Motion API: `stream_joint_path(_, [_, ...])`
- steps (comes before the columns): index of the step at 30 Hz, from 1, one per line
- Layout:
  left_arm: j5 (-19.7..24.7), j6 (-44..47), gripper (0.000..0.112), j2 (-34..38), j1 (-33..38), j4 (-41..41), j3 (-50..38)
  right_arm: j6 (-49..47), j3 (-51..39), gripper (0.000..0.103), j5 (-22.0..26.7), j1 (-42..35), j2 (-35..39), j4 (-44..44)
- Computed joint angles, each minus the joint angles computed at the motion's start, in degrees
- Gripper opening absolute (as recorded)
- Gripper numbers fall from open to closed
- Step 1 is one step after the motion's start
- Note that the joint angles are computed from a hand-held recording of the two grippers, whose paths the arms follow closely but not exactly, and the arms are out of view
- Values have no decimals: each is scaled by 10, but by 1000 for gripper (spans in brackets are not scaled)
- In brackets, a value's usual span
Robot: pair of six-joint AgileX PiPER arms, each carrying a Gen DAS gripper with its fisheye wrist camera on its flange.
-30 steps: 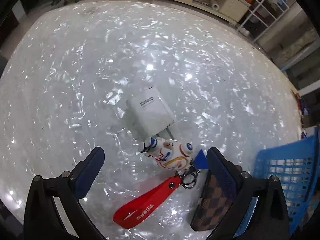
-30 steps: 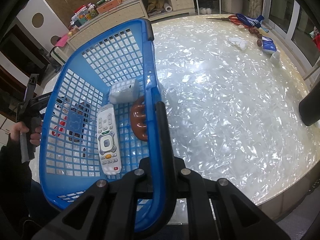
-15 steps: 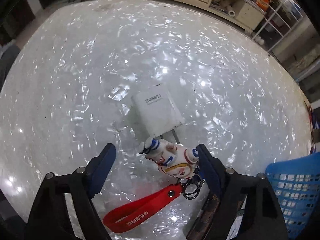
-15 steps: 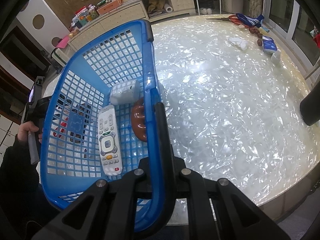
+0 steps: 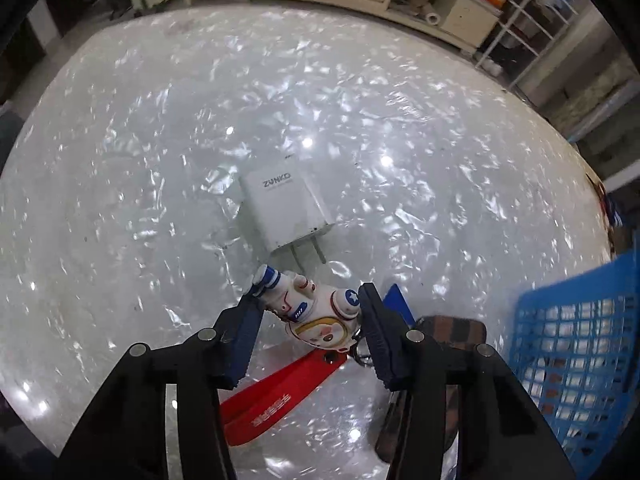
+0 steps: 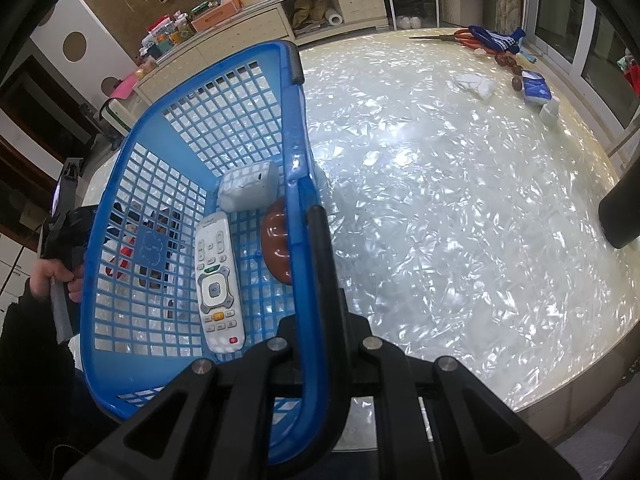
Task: Organize rigid objects
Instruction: 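Grasp the astronaut keychain with red strap using the left tool and lift, then carry the keychain with the left tool into the basket and release it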
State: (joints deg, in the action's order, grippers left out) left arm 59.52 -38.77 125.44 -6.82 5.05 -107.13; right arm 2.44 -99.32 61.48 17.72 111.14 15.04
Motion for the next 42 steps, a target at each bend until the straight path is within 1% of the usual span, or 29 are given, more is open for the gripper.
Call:
stream_joint_path(3, [-13,8,52,-27,-6,20,23,3,-1,7,0,0,1,-1])
stream_joint_path(7, [-25,40,52,-62,4,5,47,9,3,7,-4,0,-1,-1])
stream_joint_path(9, [-34,39,52,-83,6,15,64,11,2,7,-2,1,-1,-2])
stream_joint_path(15, [-32,68,52,-125,14,19,86,15,1,7,0,4,-2,-9])
stream_joint_path(18, [-52,87,52,-156,23,21,116,19,3,7,0,5,-4,-12])
stream_joint_path(21, [-45,114,52,-178,27,25,115,23,-1,7,4,8,-2,-17])
stream_joint_path(25, [-42,124,52,-203,23,47,111,30,-4,7,5,13,-1,-26])
stream_joint_path(28, [-38,137,52,-217,19,62,94,32,-6,6,7,14,0,-29])
stream_joint_path(34, [-12,175,52,-236,-7,85,34,34,-8,6,9,14,1,-32])
stream_joint_path(38, [12,215,52,-235,-23,77,-28,34,-7,6,8,14,1,-31])
stream_joint_path(42, [54,261,52,-211,-52,73,-110,31,-5,6,6,13,0,-28])
